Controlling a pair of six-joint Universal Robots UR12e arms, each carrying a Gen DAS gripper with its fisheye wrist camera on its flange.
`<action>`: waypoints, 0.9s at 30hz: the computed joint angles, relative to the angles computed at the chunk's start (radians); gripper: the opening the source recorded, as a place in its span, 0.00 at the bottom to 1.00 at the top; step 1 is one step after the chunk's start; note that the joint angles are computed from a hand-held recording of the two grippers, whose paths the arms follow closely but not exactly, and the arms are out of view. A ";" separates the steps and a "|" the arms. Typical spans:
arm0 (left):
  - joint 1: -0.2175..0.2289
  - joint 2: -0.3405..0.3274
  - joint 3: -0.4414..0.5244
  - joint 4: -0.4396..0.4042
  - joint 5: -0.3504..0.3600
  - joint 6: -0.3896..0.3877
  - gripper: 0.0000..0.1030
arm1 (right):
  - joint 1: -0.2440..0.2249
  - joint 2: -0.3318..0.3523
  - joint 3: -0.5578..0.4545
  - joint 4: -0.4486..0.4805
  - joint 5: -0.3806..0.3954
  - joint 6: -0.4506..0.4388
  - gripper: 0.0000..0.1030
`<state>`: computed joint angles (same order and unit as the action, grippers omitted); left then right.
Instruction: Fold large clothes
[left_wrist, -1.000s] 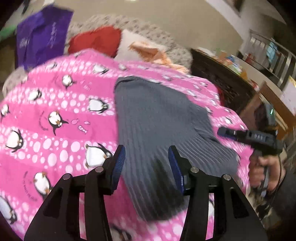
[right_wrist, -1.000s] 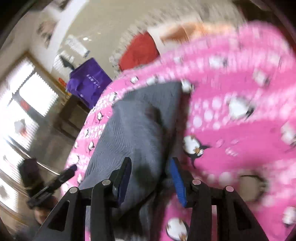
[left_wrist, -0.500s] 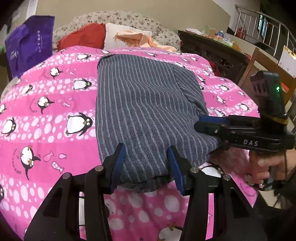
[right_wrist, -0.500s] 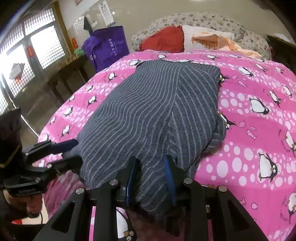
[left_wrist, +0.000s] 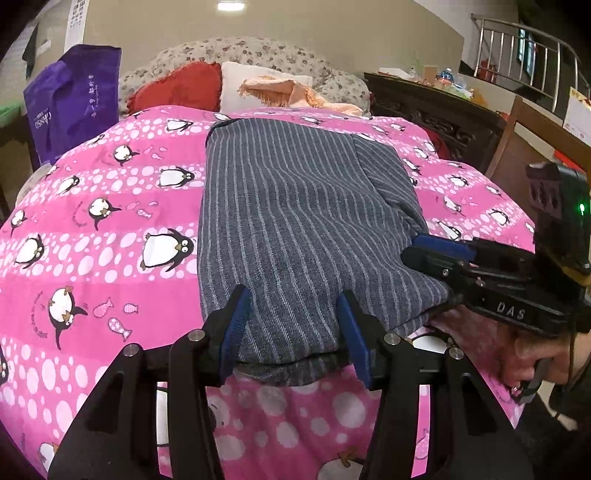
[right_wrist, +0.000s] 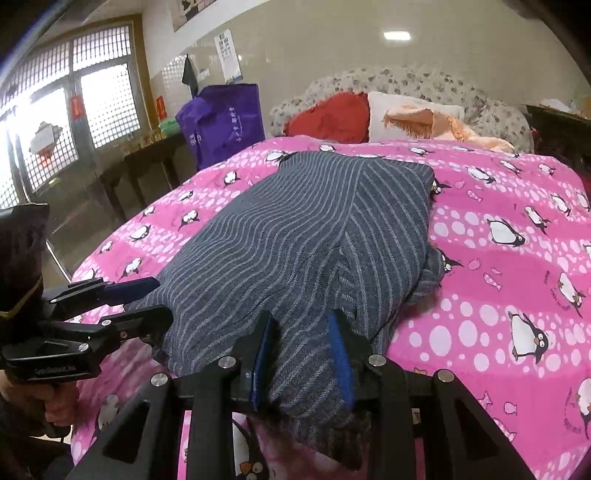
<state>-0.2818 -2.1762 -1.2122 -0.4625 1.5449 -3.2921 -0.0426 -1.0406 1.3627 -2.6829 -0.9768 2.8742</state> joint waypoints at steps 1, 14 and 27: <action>0.002 -0.001 0.014 -0.031 -0.015 -0.014 0.58 | 0.000 0.000 0.001 -0.002 0.003 0.005 0.29; -0.067 0.034 0.095 -0.145 0.236 -0.109 1.00 | 0.009 -0.134 0.033 0.125 -0.297 0.196 0.85; -0.080 0.023 0.217 -0.406 0.219 -0.221 0.99 | -0.008 -0.210 0.084 0.119 -0.285 0.182 0.85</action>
<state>-0.3616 -2.1535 -0.9956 -0.8683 1.7636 -3.5136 -0.0511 -1.2510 1.4465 -2.5641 -1.2622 3.0564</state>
